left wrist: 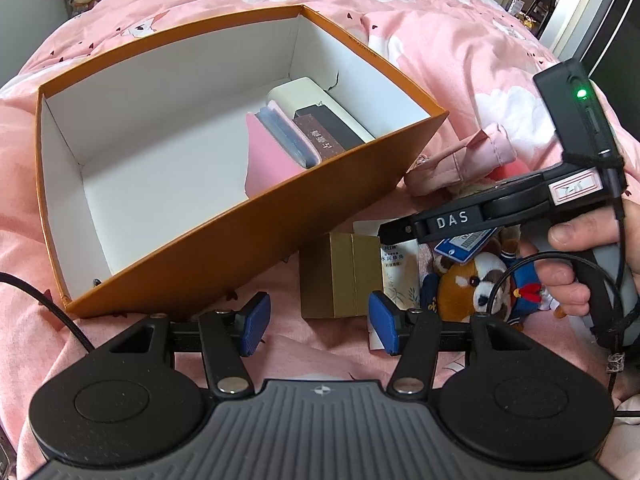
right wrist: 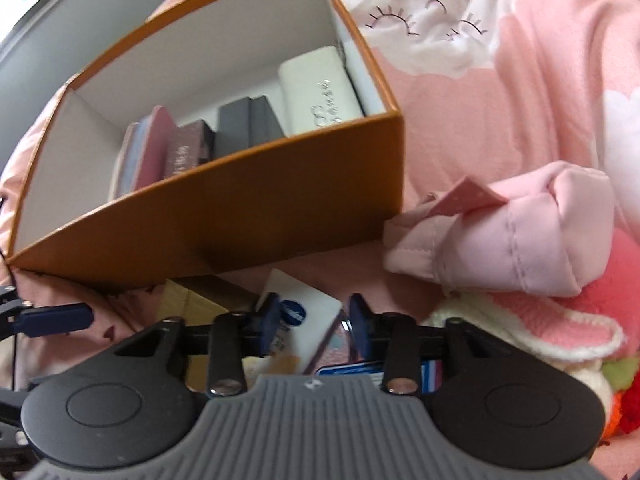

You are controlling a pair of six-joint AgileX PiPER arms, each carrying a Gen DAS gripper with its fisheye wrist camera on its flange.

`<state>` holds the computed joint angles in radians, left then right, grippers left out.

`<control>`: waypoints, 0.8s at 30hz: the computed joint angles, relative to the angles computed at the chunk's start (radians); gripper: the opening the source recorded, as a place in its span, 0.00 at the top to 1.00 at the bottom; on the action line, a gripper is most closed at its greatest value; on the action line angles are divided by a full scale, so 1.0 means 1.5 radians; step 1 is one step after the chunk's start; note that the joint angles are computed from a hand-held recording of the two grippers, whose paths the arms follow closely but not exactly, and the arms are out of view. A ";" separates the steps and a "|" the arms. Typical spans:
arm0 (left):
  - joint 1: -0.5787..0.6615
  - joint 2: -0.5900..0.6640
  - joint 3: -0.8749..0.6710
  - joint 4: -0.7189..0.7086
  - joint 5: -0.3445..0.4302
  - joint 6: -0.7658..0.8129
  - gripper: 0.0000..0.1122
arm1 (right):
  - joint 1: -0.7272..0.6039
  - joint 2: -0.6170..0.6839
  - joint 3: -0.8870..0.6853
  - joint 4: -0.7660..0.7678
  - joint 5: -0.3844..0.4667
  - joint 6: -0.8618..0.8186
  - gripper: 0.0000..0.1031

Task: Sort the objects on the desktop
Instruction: 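Grasp the white Vaseline tube with the right gripper while the left gripper grasps the tan box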

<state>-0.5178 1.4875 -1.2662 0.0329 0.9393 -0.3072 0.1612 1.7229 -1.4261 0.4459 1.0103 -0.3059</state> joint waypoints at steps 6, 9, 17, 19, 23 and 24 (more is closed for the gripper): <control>0.001 0.000 0.004 -0.004 -0.004 0.000 0.43 | -0.032 -0.037 0.009 0.100 0.034 -0.091 0.77; -0.002 0.005 0.004 -0.006 -0.007 -0.001 0.43 | -0.032 -0.026 -0.005 0.126 0.056 -0.111 0.77; -0.007 0.046 -0.015 -0.012 -0.030 -0.015 0.43 | -0.016 0.007 0.002 0.087 0.041 -0.051 0.85; -0.010 0.055 -0.019 -0.012 -0.036 -0.015 0.43 | -0.031 -0.004 0.011 0.113 0.045 -0.070 0.88; -0.024 0.077 -0.033 0.003 -0.031 -0.020 0.43 | -0.050 -0.051 0.023 0.137 0.047 -0.111 0.90; -0.029 0.084 -0.037 0.009 -0.029 -0.022 0.43 | -0.052 -0.061 0.022 0.133 0.047 -0.115 0.90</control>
<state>-0.5609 1.6128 -1.3213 0.0464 0.8958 -0.3403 0.0828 1.6315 -1.3925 0.6450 1.0812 -0.4777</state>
